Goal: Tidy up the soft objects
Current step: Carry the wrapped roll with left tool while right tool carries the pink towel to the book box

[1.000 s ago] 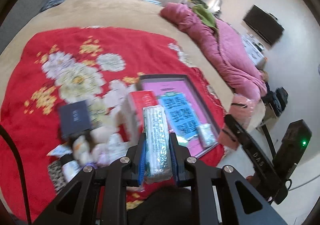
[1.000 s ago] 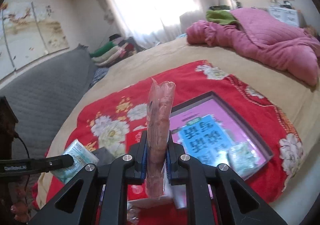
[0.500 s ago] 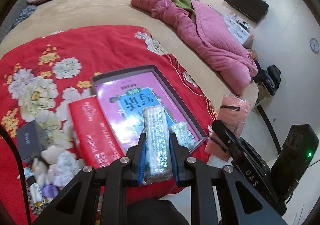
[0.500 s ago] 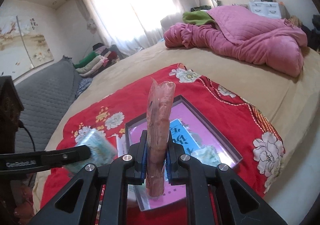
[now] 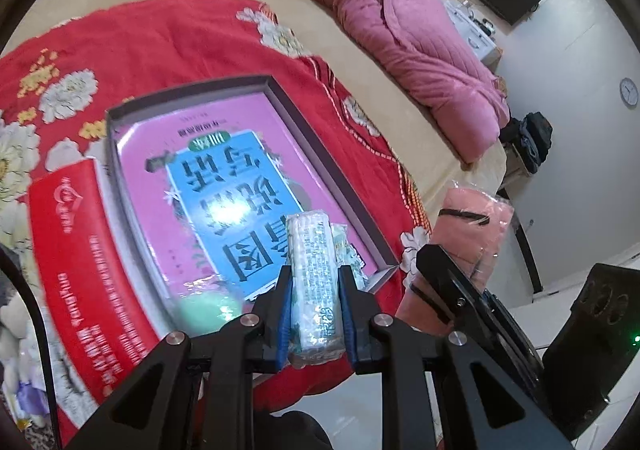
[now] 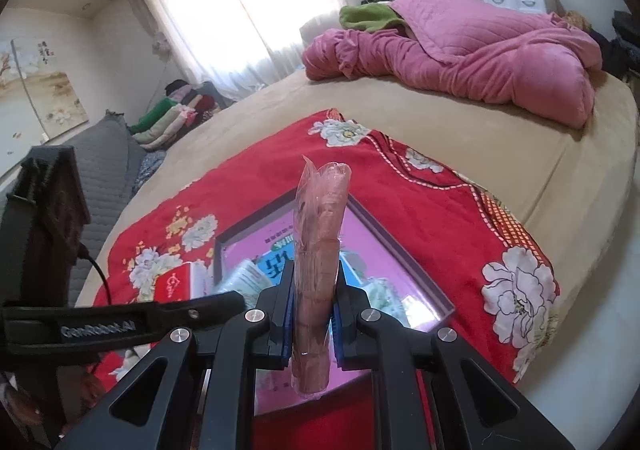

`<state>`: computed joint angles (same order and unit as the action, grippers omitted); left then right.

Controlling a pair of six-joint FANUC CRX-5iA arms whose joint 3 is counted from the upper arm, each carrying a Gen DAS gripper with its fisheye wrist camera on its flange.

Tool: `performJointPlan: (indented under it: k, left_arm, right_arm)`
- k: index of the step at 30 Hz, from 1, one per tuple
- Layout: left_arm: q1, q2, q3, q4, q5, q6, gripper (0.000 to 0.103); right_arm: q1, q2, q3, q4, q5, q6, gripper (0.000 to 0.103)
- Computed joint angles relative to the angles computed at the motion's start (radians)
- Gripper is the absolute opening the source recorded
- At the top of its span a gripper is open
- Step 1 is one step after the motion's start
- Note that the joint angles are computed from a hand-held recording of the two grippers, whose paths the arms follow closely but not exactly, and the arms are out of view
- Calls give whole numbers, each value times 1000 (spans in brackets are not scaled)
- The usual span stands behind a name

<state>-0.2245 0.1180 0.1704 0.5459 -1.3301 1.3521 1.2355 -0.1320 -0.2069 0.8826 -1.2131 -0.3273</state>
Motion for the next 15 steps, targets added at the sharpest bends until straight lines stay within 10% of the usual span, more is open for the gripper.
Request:
performJointPlan:
  k: [15]
  left_arm:
    - [-24,64,13,-46,-7,20,22]
  right_arm:
    - [-102,29,-24,-187,165,101,16]
